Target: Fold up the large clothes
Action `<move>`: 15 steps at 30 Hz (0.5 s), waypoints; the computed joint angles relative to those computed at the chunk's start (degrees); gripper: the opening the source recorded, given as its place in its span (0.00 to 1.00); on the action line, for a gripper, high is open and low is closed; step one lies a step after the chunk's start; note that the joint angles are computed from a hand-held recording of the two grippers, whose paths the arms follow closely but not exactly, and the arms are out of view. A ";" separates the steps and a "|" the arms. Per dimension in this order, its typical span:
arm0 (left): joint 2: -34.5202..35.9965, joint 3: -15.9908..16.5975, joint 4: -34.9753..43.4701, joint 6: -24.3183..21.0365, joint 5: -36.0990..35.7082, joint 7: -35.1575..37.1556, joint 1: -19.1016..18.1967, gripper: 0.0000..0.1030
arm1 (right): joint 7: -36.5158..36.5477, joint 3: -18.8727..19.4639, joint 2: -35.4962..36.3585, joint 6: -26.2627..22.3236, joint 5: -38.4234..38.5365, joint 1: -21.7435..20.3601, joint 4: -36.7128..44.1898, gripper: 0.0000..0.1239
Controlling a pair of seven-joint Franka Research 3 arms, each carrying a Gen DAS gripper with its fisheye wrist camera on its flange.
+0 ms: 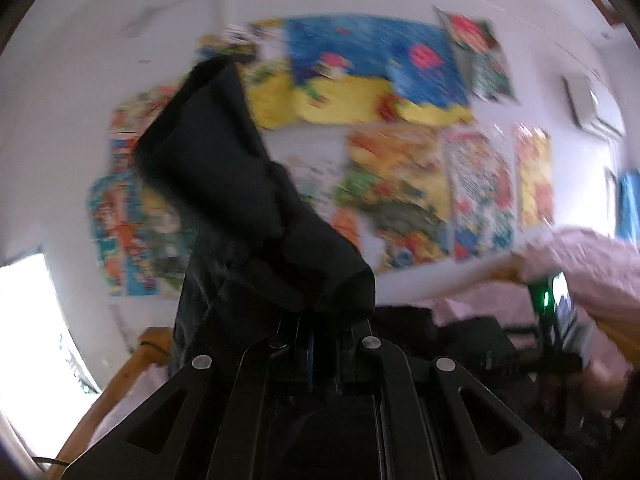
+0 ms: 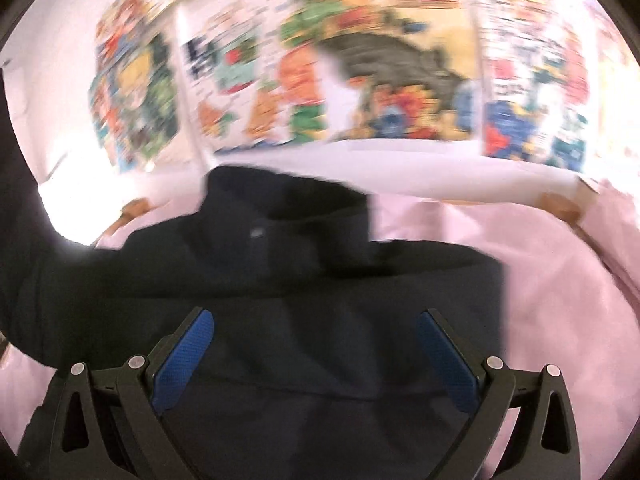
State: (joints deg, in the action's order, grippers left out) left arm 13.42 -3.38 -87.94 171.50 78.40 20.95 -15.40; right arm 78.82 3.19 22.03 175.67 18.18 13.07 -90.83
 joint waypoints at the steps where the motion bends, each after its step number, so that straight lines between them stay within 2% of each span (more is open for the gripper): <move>1: 2.37 -1.80 1.62 -0.34 -4.81 6.39 0.17 0.05 | -0.44 0.46 -0.11 0.15 0.73 -1.03 -0.15 0.83; 5: 8.39 -3.30 4.94 -1.70 -11.34 19.11 -2.51 0.04 | -2.95 3.04 -1.85 1.04 5.41 -6.27 -3.50 0.83; 7: 13.14 -5.89 7.98 -3.21 -17.18 28.52 -2.85 0.04 | -5.94 5.99 -2.33 0.31 9.53 -9.80 -4.49 0.83; 9: 15.76 -7.02 8.88 -4.07 -20.91 33.47 -3.34 0.04 | -10.33 9.26 -2.61 -1.03 15.08 -13.57 -5.14 0.83; 13: 19.63 -8.83 10.17 -6.59 -28.39 41.54 -3.71 0.04 | -19.23 12.63 -3.49 -3.35 25.98 -17.85 -6.17 0.83; 14: 21.31 -10.31 11.05 -7.54 -31.37 44.88 -3.07 0.04 | -21.71 13.57 -3.67 -4.11 29.09 -18.93 -6.24 0.83; 15: 21.95 -10.05 11.36 -7.88 -32.54 45.91 -3.40 0.04 | -24.27 14.52 -3.82 -5.06 32.44 -20.05 -6.26 0.83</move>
